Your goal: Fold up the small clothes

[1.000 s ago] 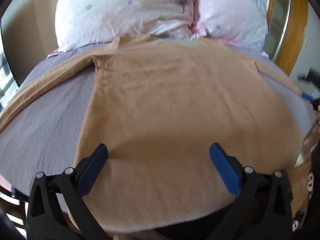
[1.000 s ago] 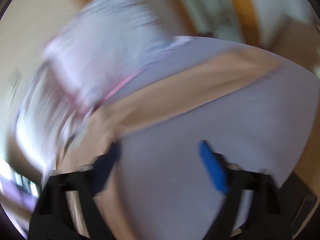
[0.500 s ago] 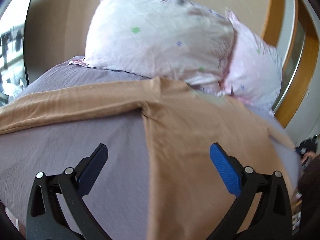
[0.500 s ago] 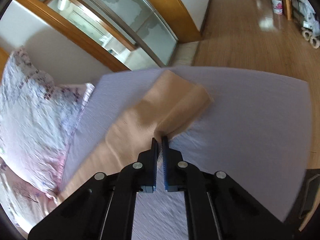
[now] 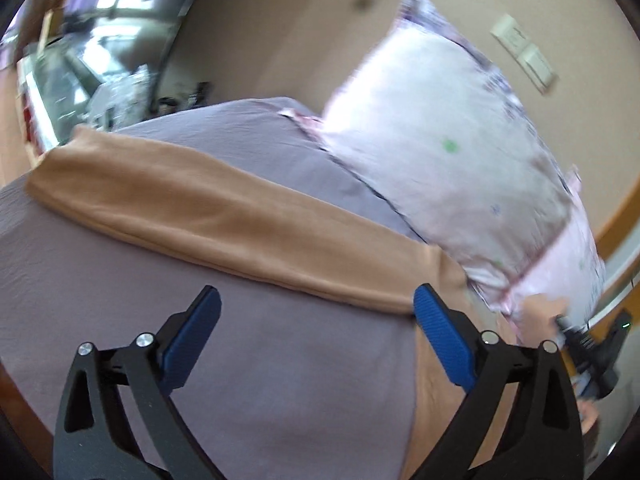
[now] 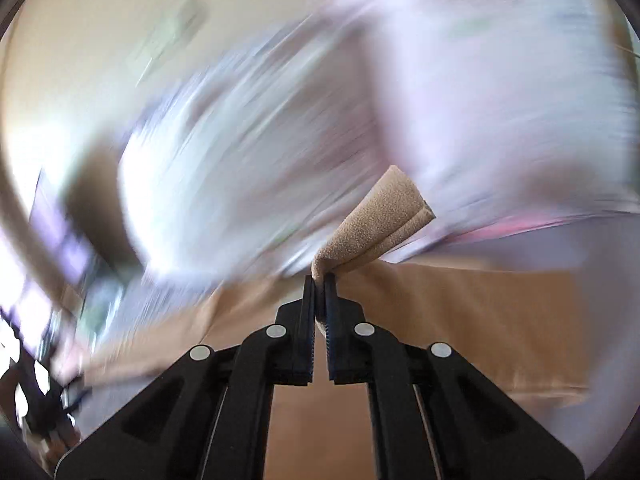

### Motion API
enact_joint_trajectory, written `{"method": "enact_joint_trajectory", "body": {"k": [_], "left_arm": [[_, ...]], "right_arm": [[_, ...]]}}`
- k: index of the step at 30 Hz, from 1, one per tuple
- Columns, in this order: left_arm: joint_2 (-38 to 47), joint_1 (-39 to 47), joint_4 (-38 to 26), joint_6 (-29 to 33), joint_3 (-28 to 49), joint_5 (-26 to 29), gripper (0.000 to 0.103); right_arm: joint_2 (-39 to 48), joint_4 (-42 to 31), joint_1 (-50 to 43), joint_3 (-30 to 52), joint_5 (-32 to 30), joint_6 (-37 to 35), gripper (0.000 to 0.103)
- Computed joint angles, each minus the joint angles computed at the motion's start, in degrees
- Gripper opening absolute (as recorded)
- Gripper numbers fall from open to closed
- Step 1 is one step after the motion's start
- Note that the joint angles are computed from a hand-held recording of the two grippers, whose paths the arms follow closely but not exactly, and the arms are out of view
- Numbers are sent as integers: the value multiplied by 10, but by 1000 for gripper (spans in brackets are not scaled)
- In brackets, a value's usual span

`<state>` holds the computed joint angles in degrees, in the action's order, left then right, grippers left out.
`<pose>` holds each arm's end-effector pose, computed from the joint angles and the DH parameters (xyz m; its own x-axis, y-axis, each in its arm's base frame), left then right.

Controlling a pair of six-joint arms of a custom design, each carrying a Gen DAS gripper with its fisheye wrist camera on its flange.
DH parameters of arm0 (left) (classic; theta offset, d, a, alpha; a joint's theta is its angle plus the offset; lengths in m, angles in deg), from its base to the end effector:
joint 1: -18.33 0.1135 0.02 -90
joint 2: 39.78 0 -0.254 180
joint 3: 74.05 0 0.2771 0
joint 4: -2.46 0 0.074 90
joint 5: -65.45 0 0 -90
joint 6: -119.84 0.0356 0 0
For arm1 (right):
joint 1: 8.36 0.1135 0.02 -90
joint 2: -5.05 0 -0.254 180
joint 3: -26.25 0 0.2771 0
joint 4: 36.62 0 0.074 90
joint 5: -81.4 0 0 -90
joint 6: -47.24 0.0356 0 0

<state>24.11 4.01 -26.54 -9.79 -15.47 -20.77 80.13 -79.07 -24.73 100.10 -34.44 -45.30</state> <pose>0.2655 -0.0702 0.2542 -0.6117 -0.5007 -0.6125 -0.1176 0.8232 -0.5555 0.3002 -0.0720 0.2798 -0.6598 0.1522 -0.7358 -0.0781 0.9601 0.2687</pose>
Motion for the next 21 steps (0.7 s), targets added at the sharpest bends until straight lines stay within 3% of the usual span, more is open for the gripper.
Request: {"method": "enact_joint_trajectory", "body": {"k": [3,5,7,8,16,19,21], "left_arm": [[-7,39,-20,-19,-5,17,89],[-6,71,-26,-34,-9,46,86],[3,93,-33,-44,-7,61,84],[9,104,-35,-51,-5,68,83],[52,182,-38,-136,18,139,62],[76,196,-61,-144,41,151,41],[97,208,-82,-148,52,153,8]], "right_arm": [[60,-62,116,12,54,-15,7],[34,-35,115,-16,36,-6,18],[10,-25,94,-29,14,6,57],[-7,-22,68,-37,-7,11,62],[-41,-66,-28,-52,-83,-9,66],[-55,-81,-54,-63,-113,-28,69],[-58,-87,-63,-65,-132,-35,70]]}}
